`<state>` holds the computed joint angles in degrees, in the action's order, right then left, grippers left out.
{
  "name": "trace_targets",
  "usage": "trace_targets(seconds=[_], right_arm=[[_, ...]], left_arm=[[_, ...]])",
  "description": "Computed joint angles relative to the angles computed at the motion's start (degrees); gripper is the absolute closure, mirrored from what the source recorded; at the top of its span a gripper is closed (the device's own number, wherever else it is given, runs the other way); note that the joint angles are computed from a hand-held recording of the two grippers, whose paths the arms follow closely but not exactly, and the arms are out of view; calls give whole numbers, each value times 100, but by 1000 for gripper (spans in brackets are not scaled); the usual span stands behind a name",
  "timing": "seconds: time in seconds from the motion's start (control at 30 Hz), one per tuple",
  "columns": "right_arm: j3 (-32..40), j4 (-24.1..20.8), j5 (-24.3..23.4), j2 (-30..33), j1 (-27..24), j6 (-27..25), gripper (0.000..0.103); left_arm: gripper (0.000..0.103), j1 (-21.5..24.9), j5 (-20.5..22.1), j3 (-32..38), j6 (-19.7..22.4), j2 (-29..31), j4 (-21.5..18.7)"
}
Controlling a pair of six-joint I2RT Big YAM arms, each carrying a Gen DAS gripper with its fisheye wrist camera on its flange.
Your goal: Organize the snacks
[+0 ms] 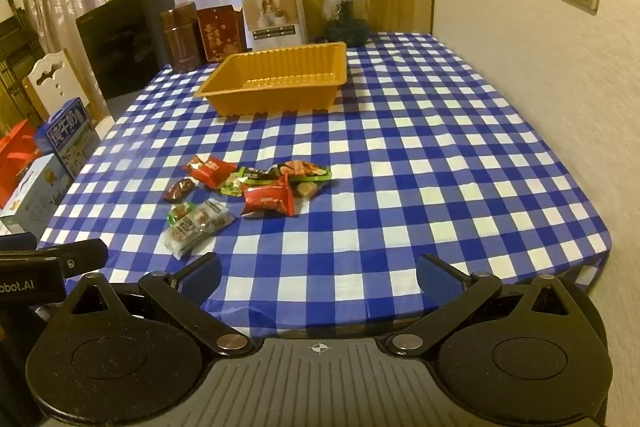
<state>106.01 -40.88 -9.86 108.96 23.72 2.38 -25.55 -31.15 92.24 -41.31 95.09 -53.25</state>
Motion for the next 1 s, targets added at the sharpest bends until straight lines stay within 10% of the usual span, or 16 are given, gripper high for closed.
trace_targets(seconds=[1.0], right_arm=[[-21, 33, 8, -10, 0, 6, 0]], left_arm=[[0, 5, 41, -80, 36, -41, 102]])
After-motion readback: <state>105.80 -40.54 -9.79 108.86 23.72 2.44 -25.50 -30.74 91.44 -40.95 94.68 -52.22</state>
